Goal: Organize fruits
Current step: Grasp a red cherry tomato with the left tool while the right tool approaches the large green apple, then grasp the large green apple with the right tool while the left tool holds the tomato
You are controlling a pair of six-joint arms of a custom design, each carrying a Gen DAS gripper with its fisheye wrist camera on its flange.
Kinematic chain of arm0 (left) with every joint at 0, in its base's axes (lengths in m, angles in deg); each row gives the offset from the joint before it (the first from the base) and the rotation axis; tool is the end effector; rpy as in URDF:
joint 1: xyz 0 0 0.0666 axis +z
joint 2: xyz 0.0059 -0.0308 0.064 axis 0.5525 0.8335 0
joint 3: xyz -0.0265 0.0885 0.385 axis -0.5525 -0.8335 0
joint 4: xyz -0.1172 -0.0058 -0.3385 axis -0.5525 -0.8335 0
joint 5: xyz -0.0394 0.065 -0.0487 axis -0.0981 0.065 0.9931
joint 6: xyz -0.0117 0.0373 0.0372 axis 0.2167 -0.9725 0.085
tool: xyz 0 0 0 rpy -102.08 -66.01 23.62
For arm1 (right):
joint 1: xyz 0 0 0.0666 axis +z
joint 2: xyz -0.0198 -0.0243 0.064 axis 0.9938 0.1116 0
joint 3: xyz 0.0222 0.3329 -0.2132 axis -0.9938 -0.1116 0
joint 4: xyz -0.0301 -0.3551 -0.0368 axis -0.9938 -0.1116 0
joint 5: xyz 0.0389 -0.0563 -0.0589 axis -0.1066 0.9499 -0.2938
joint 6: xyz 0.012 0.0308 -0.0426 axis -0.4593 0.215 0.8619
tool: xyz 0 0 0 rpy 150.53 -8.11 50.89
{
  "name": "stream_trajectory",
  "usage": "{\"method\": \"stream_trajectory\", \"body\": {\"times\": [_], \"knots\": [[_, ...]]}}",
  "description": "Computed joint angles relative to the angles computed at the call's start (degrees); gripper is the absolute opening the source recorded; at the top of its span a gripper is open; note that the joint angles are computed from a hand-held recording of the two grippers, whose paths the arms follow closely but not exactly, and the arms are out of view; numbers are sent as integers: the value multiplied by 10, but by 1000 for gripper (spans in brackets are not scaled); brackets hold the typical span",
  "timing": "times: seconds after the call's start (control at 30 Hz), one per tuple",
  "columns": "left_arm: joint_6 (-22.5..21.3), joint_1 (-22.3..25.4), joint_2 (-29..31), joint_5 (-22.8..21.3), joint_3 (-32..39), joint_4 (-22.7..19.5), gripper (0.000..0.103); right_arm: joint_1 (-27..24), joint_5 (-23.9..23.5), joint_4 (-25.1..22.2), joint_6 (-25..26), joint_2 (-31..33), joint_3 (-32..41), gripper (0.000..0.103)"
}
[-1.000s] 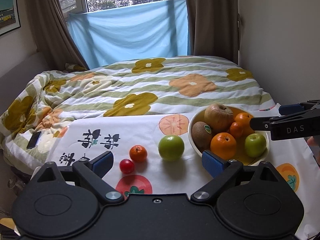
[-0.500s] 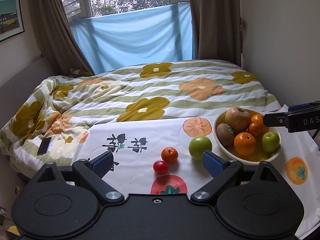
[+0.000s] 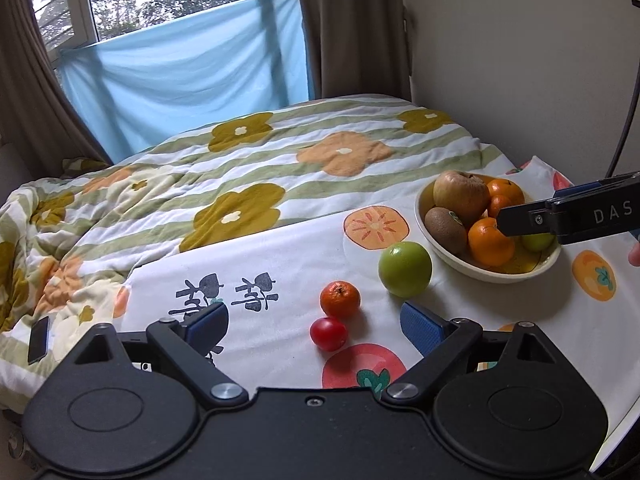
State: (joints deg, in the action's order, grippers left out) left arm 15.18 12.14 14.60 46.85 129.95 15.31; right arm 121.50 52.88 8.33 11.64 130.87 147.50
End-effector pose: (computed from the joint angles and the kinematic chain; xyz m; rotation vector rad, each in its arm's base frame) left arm 0.4434 -0.1764 0.5063 0.7120 2.2045 -0.1377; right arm 0.3981 0.2889 0.5046 0.2532 2.2807 0.1205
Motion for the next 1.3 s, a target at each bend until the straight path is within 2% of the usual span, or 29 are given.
{"method": "stream_trajectory", "body": {"times": [0.27,0.4,0.57,0.77,1.07,1.13,1.2,1.3], "knots": [[-80,38,55,87,27,-22,81,23,26,-27,-76,52,43,103],[-116,46,85,108,39,-37,70,29,30,-34,-112,76,57,103],[-146,51,112,135,52,-51,64,34,41,-53,-144,101,75,103],[-170,54,134,152,65,-68,57,31,39,-56,-181,115,77,103],[-180,56,152,171,83,-86,48,29,33,-52,-194,122,81,103],[-180,56,154,176,85,-86,40,28,32,-51,-193,123,81,103],[-183,55,154,177,86,-88,40,28,31,-54,-193,129,88,103],[-185,57,155,178,88,-92,39,25,23,-53,-192,136,96,97]]}}
